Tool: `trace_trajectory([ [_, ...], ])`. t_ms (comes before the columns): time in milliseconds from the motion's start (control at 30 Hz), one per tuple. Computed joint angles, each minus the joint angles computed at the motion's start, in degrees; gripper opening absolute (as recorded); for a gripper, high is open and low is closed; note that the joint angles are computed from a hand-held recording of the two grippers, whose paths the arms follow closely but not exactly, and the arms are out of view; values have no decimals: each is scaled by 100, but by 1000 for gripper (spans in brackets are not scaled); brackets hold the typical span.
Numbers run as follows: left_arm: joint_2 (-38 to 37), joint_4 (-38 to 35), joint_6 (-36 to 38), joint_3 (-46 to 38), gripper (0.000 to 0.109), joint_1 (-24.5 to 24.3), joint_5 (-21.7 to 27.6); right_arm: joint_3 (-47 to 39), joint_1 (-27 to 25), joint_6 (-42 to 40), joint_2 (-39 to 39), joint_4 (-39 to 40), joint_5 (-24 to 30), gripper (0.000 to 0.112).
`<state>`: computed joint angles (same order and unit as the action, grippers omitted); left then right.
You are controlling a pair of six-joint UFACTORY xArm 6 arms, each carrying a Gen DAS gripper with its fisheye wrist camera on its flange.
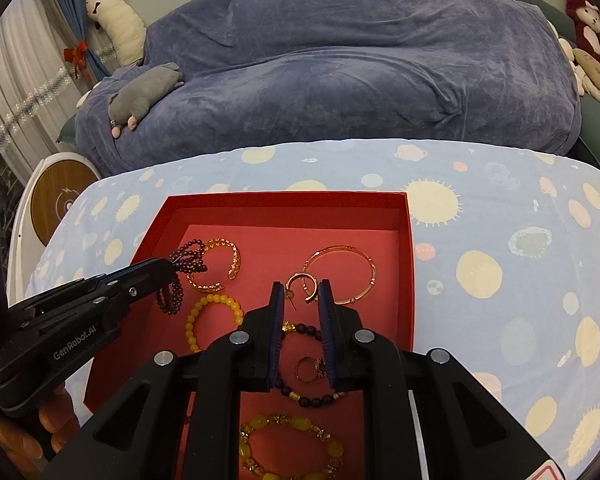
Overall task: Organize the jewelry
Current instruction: 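Lower the garnet bracelet and earring into the box and open both tools, then withdraw both tools from the box toward the remaining gold hoop earring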
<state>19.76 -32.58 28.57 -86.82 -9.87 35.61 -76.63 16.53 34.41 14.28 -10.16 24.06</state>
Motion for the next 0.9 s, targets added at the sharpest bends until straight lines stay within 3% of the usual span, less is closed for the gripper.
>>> trace_trajectory([
  [100,128,79,-79,-182,10,26,19,-149,-1,156,87,-184,52,20],
  [233,37,239,-182,-155,33,94,-200,-123,-11,398,-22,-449,-3,34],
  [433,-333,238,-213,58,38,298,-188,201,56,660,-499,-783,13,38],
  [800,-1915,237,-19,1858,44,755,-275,1756,354,1539,-2230,-1480,401,43],
  [900,-2445,487,-120,2616,51,823,-409,2301,513,1843,-2775,-1555,603,44],
])
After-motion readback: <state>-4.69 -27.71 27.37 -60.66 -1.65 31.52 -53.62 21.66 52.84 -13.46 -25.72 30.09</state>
